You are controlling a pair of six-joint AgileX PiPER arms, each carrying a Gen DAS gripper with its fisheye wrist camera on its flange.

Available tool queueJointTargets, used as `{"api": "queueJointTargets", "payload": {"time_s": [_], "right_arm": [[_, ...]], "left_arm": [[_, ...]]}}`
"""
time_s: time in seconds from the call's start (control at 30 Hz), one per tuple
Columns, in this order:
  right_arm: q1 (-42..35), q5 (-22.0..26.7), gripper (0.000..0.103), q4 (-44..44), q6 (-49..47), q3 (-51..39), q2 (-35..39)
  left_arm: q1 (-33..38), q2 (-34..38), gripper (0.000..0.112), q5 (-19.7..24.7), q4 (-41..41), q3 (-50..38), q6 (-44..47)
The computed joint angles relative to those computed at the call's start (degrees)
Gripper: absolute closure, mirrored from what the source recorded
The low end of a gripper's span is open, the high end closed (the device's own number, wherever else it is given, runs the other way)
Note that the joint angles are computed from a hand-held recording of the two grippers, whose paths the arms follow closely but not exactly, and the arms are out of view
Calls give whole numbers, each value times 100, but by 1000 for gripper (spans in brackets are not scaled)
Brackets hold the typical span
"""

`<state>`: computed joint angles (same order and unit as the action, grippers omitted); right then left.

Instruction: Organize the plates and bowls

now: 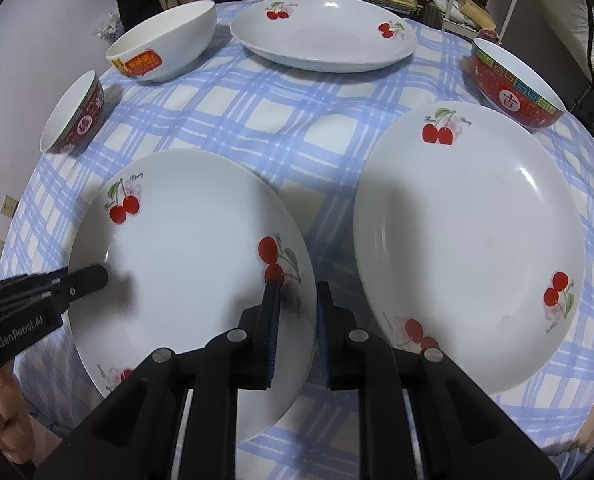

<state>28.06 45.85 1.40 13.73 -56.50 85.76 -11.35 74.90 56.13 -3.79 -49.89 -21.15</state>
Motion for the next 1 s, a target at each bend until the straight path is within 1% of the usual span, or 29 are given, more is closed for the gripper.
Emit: {"api": "queueJointTargets", "payload": {"time_s": [0.2, 0.3, 0.4, 0.5, 0.57, 0.63, 0.7, 0.73, 0.77, 0.8, 0.87, 0.9, 0.97, 1.0], "right_arm": [[197, 60, 86, -406, 208, -36, -87], [69, 57, 86, -227, 36, -58, -202], [-209, 20, 86, 200, -345, -67, -365], [-391, -8, 86, 388, -507, -137, -561], [-552, -2, 86, 519, -660, -199, -688], [-750, 13, 86, 645, -803, -242, -774], [-1033, 62, 85, 792, -982, -323, -821], [-1145, 100, 80, 843, -1048, -352, -841], [-1283, 129, 74, 938, -1171, -376, -853], [-1449, 177, 71, 1082, -1383, -400, -867], [-1664, 255, 58, 1142, -1579, -443, -912], [-1726, 250, 53, 1114, -1595, -445, -939], [-1833, 190, 38, 1053, -1598, -446, -996], [-1909, 173, 35, 1058, -1632, -454, -1025]], "left_arm": [[-38, 83, 91, -70, 162, -109, -97], [-239, -34, 91, -66, 664, -196, -523], [-402, -172, 89, 9, 1019, -232, -793], [-678, -296, 83, 93, 1359, -324, -1002], [-905, -347, 76, 155, 1614, -427, -1129], [-1320, -389, 63, 213, 2088, -542, -1511], [-1614, -344, 57, 299, 2393, -701, -1731], [-1733, -291, 48, 349, 2493, -817, -1778], [-1802, -242, 43, 398, 2530, -922, -1777], [-1889, -187, 37, 434, 2583, -1022, -1835], [-2083, -88, 35, 504, 2767, -1211, -1978], [-2189, -52, 33, 569, 2889, -1288, -2050], [-2420, 130, 30, 706, 3130, -1498, -2185], [-2489, 208, 29, 749, 3210, -1578, -2239]]}}
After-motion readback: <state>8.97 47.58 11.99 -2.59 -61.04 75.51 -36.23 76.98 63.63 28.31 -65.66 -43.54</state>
